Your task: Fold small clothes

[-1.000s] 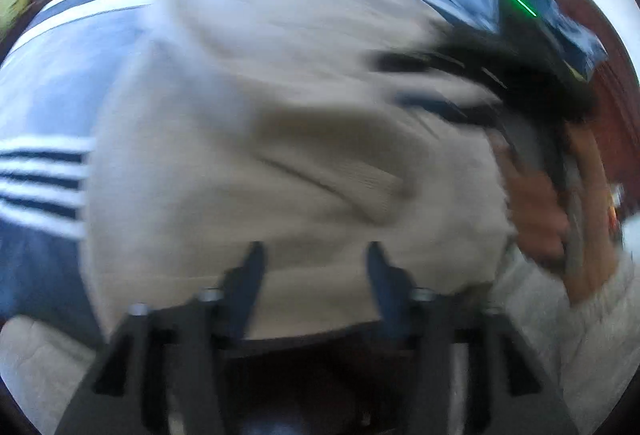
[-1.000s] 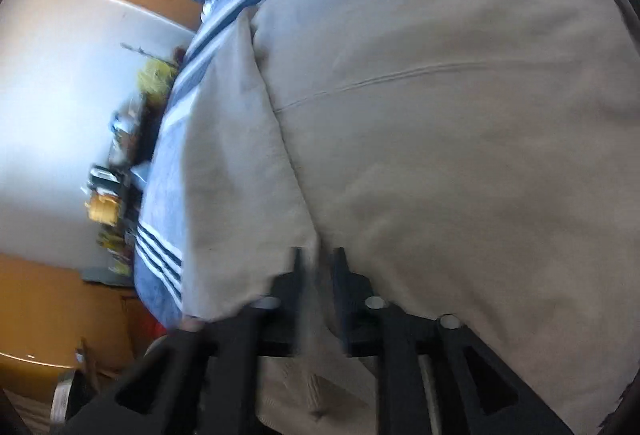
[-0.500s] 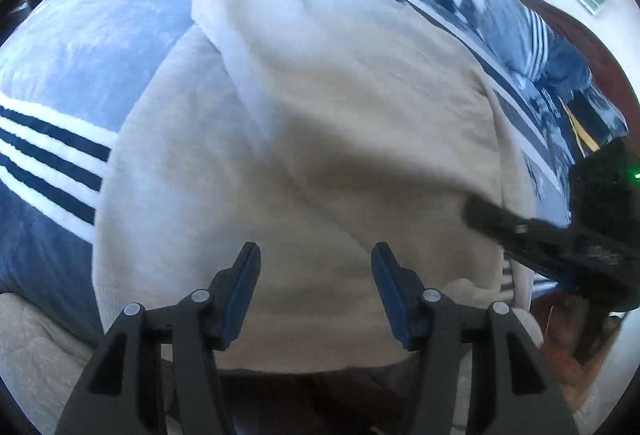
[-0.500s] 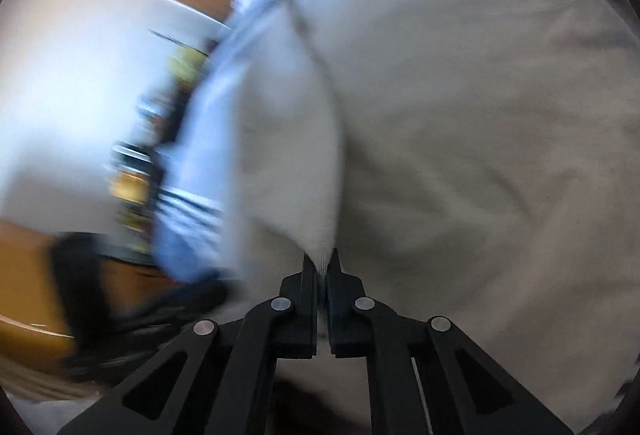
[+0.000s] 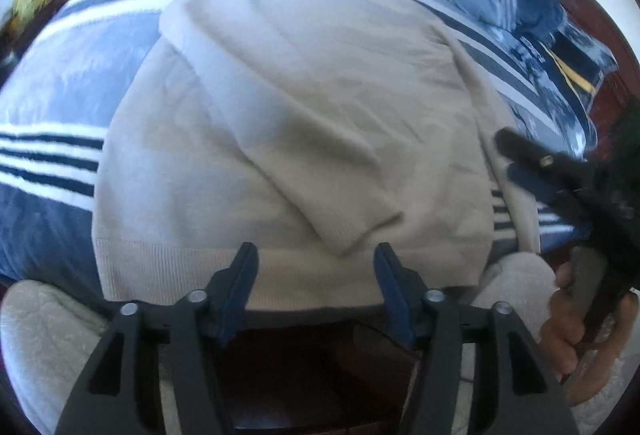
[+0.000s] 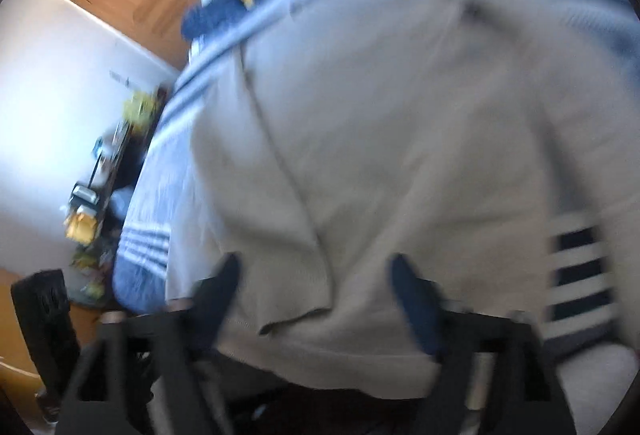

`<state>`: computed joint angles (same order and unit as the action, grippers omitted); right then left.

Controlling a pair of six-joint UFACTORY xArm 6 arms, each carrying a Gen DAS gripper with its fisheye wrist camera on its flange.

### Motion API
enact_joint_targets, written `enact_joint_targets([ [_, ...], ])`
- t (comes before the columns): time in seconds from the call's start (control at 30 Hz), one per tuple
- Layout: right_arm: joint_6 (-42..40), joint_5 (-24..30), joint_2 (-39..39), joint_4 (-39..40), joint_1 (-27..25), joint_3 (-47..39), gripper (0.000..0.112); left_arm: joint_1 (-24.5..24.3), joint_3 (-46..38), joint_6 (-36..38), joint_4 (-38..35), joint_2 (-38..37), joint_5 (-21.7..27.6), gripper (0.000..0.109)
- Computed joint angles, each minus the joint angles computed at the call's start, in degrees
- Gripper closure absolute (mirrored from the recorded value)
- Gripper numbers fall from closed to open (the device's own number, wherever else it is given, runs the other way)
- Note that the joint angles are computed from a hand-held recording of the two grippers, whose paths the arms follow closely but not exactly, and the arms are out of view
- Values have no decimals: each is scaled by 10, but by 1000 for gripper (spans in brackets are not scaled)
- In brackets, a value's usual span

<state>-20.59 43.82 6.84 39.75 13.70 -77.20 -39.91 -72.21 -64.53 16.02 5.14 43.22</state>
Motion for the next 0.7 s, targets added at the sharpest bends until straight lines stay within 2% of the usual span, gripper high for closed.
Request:
enact_joint_targets([
  [0.13, 14, -153, -106, -60, 5, 114, 17, -32, -60, -23, 76, 16, 51, 30],
  [0.17, 17, -180, -127, -66, 7, 134, 15, -41, -78, -28, 94, 22, 65, 30],
  [0.2, -2, -184, -140, -47, -2, 139, 13, -50, -94, -31, 110, 27, 76, 30],
  [0.3, -51, -147, -181, 2, -35, 147, 13, -68, -140, -19, 128, 50, 98, 30],
  [0.37, -60, -142, -200, 13, -46, 150, 13, -78, -152, -18, 139, 52, 105, 30],
  [0.43, -58, -111, -197, 12, -70, 125, 13, -89, -172, -19, 152, 60, 120, 30],
  [0.57, -108, -28, -178, 82, -128, 93, 13, -98, -211, -14, 156, 80, 148, 29],
  [0.7, -88, -5, -145, 87, -175, 67, 13, -100, -267, -1, 150, 119, 167, 28],
])
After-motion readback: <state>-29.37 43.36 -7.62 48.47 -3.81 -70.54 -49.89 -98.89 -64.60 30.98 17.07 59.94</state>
